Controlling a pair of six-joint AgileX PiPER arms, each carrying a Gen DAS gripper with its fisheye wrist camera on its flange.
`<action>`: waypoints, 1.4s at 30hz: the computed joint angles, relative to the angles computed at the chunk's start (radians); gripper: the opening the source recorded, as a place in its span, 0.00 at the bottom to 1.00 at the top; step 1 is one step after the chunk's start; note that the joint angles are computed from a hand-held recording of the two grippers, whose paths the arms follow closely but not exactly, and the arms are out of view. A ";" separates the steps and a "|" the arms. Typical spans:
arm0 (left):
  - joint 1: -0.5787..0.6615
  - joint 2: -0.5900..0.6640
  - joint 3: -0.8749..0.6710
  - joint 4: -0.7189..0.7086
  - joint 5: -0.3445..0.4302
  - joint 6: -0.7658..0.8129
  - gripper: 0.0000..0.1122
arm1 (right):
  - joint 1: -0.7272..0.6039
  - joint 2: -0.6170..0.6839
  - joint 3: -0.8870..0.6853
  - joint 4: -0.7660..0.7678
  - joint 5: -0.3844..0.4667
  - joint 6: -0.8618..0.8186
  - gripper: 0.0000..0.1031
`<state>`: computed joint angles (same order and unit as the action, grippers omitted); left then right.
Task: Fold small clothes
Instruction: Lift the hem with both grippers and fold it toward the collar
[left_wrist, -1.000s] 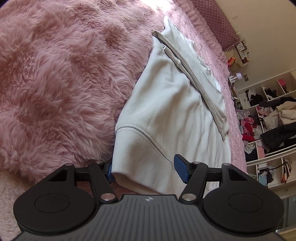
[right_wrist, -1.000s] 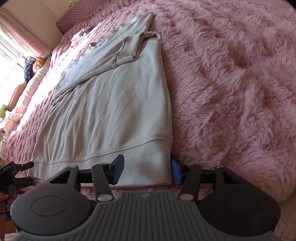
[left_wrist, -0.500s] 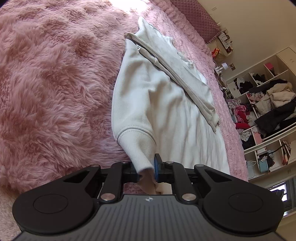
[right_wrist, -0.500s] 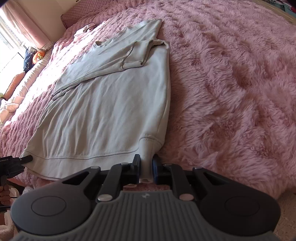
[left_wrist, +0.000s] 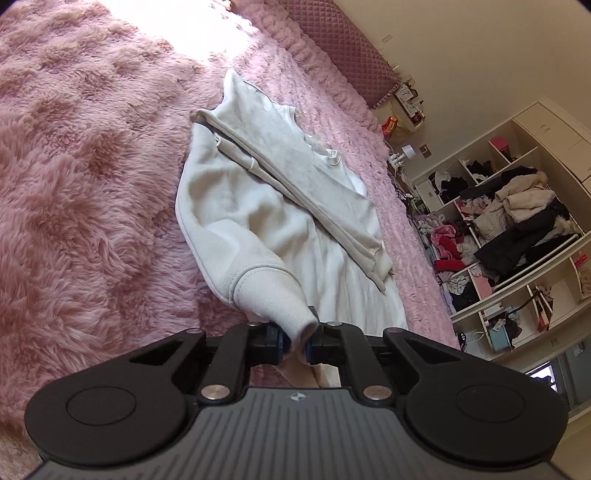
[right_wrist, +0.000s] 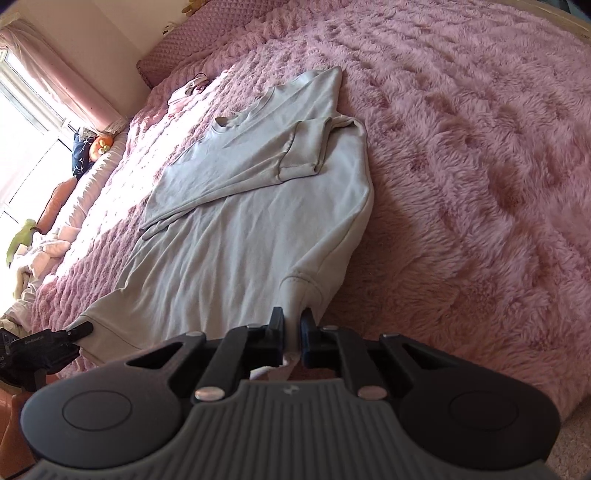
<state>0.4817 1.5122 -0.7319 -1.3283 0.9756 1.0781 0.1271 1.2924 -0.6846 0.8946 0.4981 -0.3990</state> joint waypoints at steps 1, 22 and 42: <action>-0.004 0.004 -0.013 -0.004 0.003 -0.003 0.09 | -0.001 0.006 -0.006 0.015 -0.006 -0.007 0.03; -0.109 0.262 -0.447 -0.059 -0.018 -0.120 0.09 | -0.004 0.279 -0.387 -0.015 -0.115 0.077 0.02; -0.226 1.024 -1.719 0.257 -0.029 -0.803 0.09 | 0.033 1.103 -1.671 -0.669 0.140 0.715 0.02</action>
<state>0.2554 2.5365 -2.4514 -1.0713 0.9466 0.2754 0.1600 2.3954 -2.3553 0.2258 0.6384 0.3164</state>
